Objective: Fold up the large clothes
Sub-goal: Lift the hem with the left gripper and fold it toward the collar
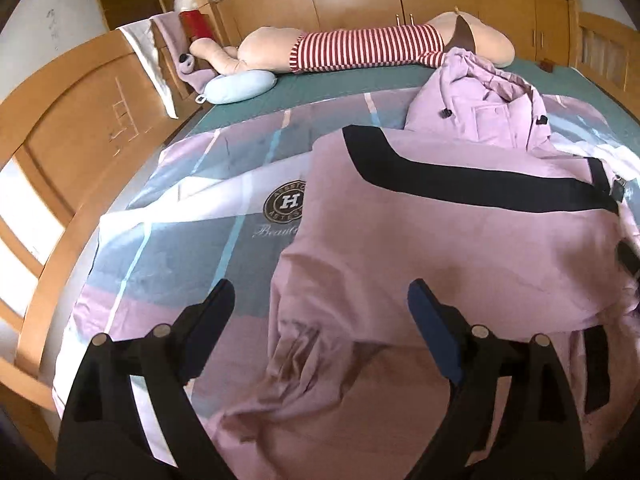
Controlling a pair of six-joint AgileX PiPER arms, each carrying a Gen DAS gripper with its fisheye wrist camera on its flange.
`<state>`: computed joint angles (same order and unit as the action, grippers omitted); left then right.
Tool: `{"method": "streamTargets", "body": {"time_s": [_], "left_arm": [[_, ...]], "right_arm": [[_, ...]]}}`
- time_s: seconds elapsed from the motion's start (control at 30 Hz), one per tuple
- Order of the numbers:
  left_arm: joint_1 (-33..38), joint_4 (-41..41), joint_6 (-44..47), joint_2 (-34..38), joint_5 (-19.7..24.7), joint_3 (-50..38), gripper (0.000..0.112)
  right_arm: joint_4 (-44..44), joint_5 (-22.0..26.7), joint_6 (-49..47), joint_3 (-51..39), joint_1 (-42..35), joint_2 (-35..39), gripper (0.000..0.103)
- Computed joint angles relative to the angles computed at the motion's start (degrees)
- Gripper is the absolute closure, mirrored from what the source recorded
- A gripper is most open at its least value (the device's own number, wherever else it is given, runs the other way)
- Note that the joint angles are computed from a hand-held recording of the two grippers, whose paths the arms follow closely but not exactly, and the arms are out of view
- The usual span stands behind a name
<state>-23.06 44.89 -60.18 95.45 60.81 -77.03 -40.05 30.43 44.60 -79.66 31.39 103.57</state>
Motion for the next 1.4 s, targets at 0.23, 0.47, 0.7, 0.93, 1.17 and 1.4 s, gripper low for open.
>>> {"method": "streamTargets", "body": {"time_s": [0.23,0.47,0.7,0.93,1.17,1.4], "left_arm": [[14.44,-28.24,17.58,7.72,-6.13,-3.20,0.028],[9.36,-19.75,14.50,8.91,-1.69,-5.34,0.027],[3.26,-9.43,7.96,6.14,-1.45,-4.73,0.018],[3.24,-16.59,18.25,11.28,0.48,-8.43,0.012],[3.65,-17.96,17.72,11.98,0.34,-8.30,0.012],[3.19,-16.73,16.60,12.16,-0.32,-7.58,0.012]], "right_arm": [[9.05,7.25,-6.16,-5.29,-2.01,5.47,0.006],[9.03,6.39,-5.23,-3.90,-2.30,5.15,0.003],[10.52,5.95,-6.27,-3.88,-3.12,5.00,0.002],[10.32,5.80,-6.22,-3.86,-3.11,5.08,0.002],[9.93,5.39,-5.86,-3.46,-3.12,4.97,0.002],[9.46,5.34,-5.43,-3.21,-3.01,4.85,0.002]]}}
